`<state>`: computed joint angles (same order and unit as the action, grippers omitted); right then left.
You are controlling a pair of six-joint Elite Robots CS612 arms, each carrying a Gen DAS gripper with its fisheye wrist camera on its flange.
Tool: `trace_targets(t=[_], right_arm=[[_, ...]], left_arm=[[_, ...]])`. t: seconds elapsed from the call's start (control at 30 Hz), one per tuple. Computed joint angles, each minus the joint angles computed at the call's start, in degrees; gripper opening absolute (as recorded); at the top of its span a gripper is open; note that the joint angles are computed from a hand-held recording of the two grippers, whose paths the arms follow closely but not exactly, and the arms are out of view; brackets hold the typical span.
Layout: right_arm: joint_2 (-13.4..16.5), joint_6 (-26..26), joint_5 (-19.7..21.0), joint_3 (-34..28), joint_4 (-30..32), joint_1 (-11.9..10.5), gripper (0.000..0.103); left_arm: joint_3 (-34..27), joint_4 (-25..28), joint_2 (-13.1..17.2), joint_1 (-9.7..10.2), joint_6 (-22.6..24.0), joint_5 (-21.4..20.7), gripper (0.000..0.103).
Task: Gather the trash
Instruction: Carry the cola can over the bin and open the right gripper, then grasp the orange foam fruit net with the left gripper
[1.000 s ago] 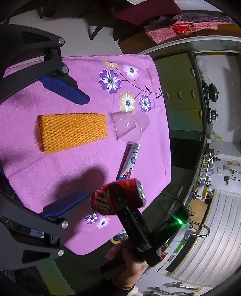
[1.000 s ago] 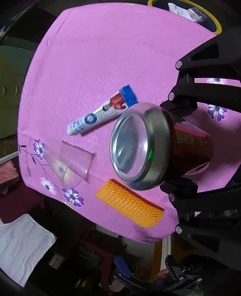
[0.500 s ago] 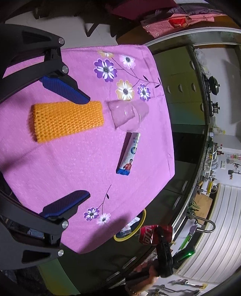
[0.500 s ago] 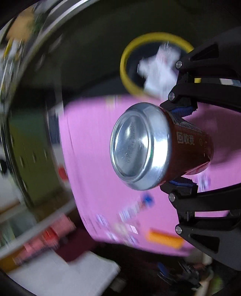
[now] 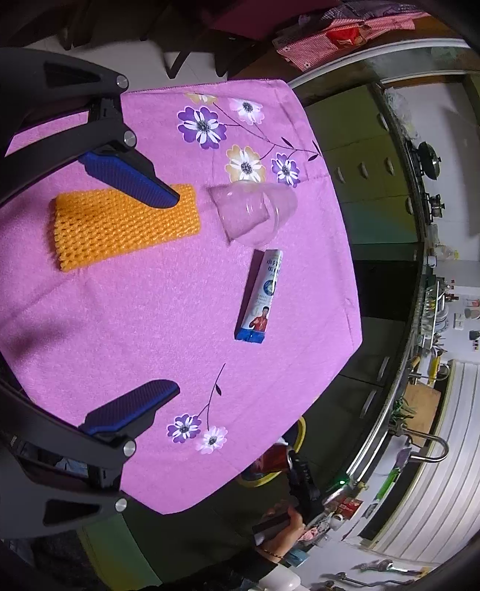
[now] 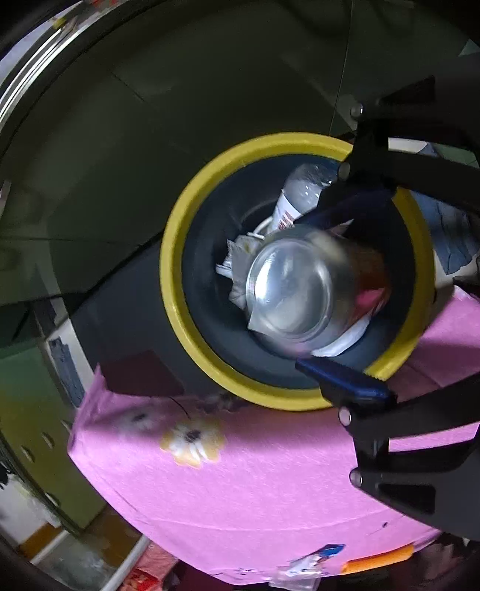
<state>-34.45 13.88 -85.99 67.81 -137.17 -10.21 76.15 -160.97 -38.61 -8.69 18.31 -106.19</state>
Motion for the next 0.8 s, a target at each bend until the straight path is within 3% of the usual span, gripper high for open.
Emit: trace_targets(t=[0.17, 0.43, 0.63, 0.8], right_arm=[[-2.7, 0.8, 0.3, 4.1, -5.5, 0.0, 0.072], [-9.6, -1.5, 3.9, 14.6, -20.4, 1.6, 0.075], [-11.3, -5.5, 6.3, 16.0, -21.8, 3.5, 0.076], [-10.1, -7.9, 8.0, 14.2, -20.5, 4.7, 0.076]], left_arm=[[-0.4, 1.2, 0.3, -0.28, 0.9, 1.2, 0.089], [-2.6, 6.7, 1.8, -0.05, -0.5, 3.9, 0.089], [-6.9, 11.9, 4.5, 0.19, -3.3, 8.1, 0.090], [-10.3, 17.9, 6.5, 0.49, -6.0, 10.2, 0.090]])
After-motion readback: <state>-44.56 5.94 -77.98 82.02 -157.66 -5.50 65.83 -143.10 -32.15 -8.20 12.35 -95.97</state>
